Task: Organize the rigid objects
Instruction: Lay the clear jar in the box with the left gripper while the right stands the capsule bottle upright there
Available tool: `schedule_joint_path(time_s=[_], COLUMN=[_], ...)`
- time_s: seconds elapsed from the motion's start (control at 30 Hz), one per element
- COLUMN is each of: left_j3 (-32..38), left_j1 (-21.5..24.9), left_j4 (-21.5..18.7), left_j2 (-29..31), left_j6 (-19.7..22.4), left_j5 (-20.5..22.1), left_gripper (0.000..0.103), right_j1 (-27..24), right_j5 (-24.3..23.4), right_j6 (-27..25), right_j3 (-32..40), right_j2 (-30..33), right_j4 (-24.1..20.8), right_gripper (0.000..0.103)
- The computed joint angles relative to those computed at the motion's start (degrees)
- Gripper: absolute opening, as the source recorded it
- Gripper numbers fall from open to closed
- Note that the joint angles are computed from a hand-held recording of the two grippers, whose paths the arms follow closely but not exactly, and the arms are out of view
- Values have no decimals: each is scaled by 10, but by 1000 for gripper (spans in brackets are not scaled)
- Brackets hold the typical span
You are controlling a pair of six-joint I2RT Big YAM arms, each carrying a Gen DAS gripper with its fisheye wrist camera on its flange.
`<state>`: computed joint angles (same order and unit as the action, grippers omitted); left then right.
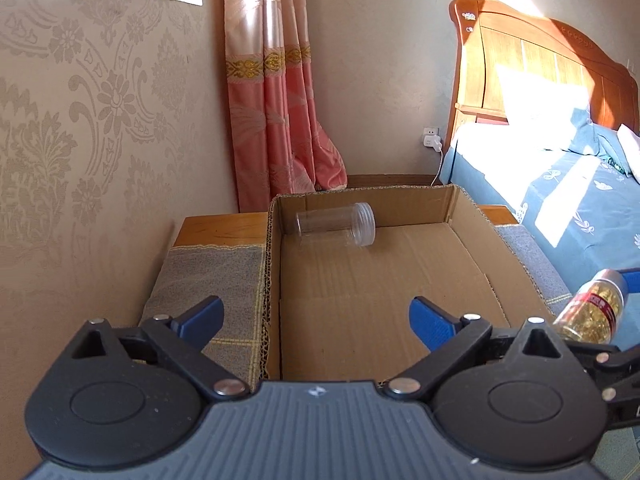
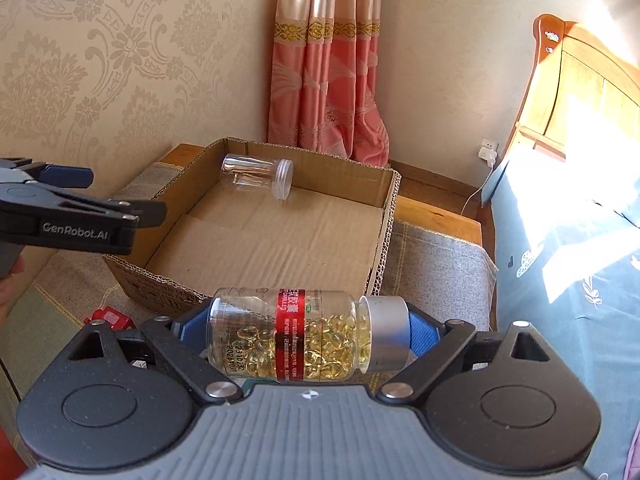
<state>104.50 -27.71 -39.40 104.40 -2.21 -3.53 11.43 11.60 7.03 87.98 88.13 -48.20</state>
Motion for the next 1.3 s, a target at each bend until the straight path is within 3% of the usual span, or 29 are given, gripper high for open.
schedule_joint_path(time_s=[0.4,0.57,0.63,1.0,1.3], left_j3=[-122,-140,-146,-153,-175], left_j1=[20,23,26,28,19], left_j4=[31,30,33,32,35], left_j2=[-69,-78,-82,-89,-108], left_j6=[-35,-22,-19,-9,10], left_j5=[1,-6,-3,5,0], left_gripper=[99,99,99,99,99], right_j1=[-21,-22,-19,-13,-8], right_j5=[-24,-3,11,0,-7], right_j6=[-12,-26,-32,-13,12], right_j3=[168,248,257,138,-5], right_j2=[131,199,207,111,4], right_j4=[-49,-51,-51,-11,34], right_gripper=[96,97,102,103,103])
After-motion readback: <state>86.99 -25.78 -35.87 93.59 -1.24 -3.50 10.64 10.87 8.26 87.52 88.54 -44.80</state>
